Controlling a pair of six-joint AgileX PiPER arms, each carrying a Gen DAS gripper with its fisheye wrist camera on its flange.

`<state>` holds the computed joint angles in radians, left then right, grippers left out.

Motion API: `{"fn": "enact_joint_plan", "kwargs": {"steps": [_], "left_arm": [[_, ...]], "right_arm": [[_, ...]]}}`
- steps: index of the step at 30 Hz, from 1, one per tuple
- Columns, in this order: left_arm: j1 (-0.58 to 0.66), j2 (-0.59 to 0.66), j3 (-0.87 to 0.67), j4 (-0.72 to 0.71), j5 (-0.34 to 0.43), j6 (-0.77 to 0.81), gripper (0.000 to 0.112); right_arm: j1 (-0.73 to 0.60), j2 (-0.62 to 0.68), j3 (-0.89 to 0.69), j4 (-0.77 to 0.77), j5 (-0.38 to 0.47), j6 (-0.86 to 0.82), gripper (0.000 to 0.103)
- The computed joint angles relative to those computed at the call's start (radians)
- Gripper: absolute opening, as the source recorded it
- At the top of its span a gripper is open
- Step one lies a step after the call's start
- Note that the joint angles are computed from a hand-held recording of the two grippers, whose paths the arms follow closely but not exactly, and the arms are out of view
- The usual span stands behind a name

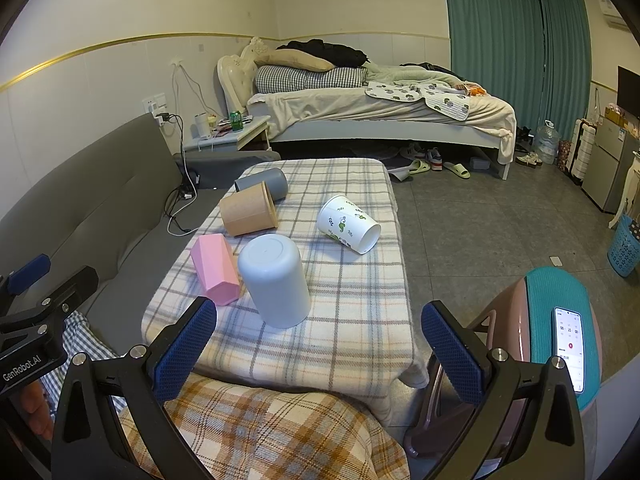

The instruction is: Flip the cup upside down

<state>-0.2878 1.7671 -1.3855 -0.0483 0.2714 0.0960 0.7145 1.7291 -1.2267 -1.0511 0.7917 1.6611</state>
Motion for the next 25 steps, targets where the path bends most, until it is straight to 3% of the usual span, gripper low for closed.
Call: {"fn": "enact_joint_plan", "kwargs": {"steps": [20,25], "left_arm": [[0.000,-0.002,0.000,-0.007,0.003,0.006,0.101],[-0.002,0.000,0.016,-0.012,-0.025,0.017,0.101]], "right_arm": [[0.004,0.011,0.011,-0.007,-0.014,0.017,0.103],[0.007,0.013,0.014,-0.009,-0.015,0.021,0.103]]}}
